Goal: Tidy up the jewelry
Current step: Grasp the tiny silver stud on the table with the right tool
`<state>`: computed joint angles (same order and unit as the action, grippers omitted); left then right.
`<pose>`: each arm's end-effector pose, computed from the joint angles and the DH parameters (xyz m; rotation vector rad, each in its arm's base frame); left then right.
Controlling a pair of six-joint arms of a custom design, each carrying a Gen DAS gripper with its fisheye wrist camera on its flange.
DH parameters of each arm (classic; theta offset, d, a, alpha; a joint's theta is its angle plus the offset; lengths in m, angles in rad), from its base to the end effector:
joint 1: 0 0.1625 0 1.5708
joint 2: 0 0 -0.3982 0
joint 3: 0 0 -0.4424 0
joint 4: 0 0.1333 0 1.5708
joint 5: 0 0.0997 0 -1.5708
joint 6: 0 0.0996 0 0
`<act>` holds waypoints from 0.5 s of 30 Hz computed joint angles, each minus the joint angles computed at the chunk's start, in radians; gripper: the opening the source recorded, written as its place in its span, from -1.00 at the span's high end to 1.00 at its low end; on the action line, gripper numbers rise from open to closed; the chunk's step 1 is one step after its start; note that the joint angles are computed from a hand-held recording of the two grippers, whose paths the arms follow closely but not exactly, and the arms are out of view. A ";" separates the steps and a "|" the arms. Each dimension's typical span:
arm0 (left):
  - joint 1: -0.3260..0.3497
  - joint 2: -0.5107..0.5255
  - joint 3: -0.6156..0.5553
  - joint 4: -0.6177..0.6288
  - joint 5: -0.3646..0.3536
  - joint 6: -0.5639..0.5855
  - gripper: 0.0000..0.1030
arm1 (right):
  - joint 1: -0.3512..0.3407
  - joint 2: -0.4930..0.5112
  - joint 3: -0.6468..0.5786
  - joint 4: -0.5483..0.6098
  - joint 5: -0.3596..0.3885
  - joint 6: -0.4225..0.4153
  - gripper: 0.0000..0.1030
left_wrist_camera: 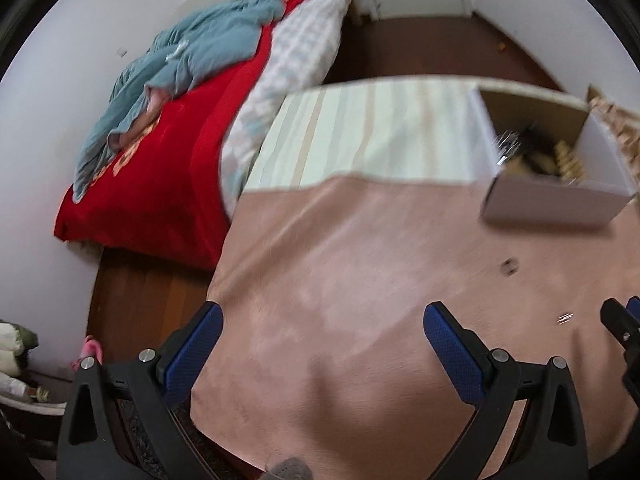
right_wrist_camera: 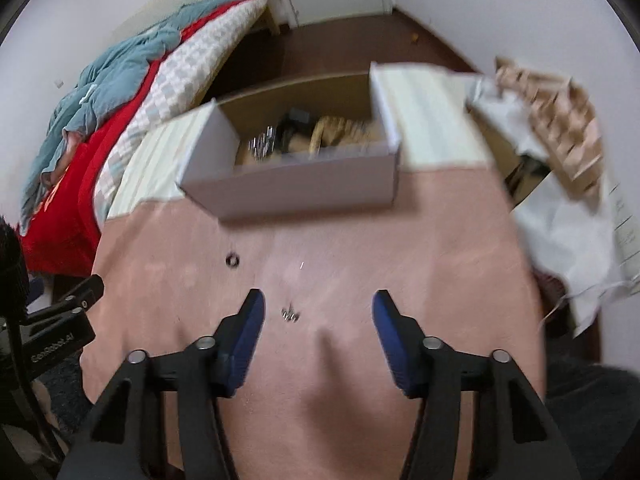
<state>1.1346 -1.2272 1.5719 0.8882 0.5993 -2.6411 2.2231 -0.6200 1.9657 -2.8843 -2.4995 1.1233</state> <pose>-0.0054 -0.5217 0.3019 0.7945 1.9977 -0.3287 0.3585 -0.3812 -0.1002 -0.5368 -2.3193 0.9007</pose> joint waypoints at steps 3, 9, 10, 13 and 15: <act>0.033 0.024 -0.008 -0.012 -0.026 0.015 -0.99 | -0.025 0.064 -0.015 -0.109 0.027 -0.074 -0.02; 0.069 0.069 -0.034 0.010 -0.031 0.019 -0.99 | -0.044 0.119 -0.066 -0.118 0.042 -0.158 0.28; 0.072 0.077 -0.037 0.014 -0.031 0.022 -0.99 | -0.042 0.125 -0.079 -0.098 0.029 -0.168 0.32; 0.072 0.091 -0.045 0.018 -0.026 0.034 -0.99 | -0.038 0.130 -0.105 -0.030 0.010 -0.182 0.67; 0.068 0.093 -0.046 0.014 -0.018 0.040 -0.99 | -0.039 0.134 -0.111 -0.030 0.011 -0.204 0.83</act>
